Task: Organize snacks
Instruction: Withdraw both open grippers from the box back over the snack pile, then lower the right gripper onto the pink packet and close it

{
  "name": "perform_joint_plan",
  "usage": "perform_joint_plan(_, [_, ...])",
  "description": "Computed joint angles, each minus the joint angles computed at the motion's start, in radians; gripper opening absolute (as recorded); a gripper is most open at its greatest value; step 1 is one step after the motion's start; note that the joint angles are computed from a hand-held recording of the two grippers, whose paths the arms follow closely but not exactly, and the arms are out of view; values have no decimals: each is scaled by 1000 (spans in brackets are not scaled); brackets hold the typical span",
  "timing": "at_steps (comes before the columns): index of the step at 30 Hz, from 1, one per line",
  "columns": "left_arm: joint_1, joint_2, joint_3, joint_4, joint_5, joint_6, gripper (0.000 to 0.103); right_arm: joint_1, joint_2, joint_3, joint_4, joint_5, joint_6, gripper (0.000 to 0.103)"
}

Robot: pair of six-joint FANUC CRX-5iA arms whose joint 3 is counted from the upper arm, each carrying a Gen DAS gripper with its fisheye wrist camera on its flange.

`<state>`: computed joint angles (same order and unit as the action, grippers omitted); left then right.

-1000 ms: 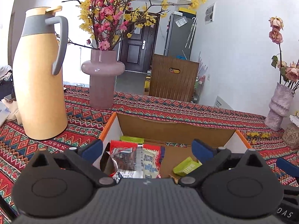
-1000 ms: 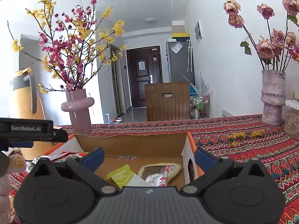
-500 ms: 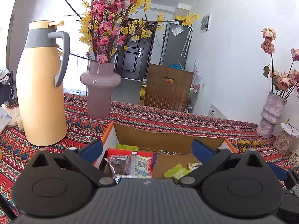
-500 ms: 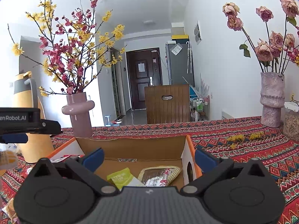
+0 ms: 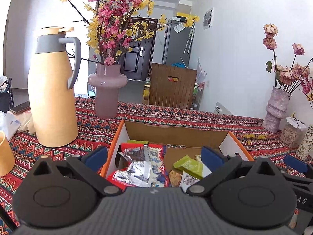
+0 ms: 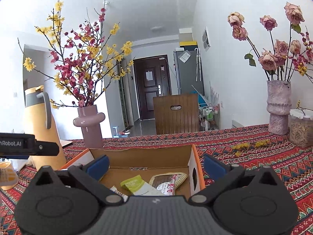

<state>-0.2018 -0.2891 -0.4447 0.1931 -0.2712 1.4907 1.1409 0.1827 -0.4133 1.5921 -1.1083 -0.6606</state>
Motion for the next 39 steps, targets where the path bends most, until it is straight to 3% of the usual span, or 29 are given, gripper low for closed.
perform_joint_plan(7, [41,-82,-106,104,-3,-128,103,70,-25,-35,-40,-57,-16,103])
perform_joint_plan(14, [77,-162,-226,249,18,-306,103,132,-30,-50,-115,-57,7,103])
perform_joint_plan(19, [113,-188,-254,199,5,-272,103,166,-21,-49,-161,-47,23,103])
perform_joint_plan(31, [161,-227,-332,295,-23,-390,103,194,2,-26,-247,-13,53,103])
perform_joint_plan(36, [151,-216,-349,349,2,-446,103,195,15,-7,-284,-4,77,103])
perform_joint_plan(39, [153,-201,-343,309,29,-409,103,195,19,-2,-299,-2,76,103])
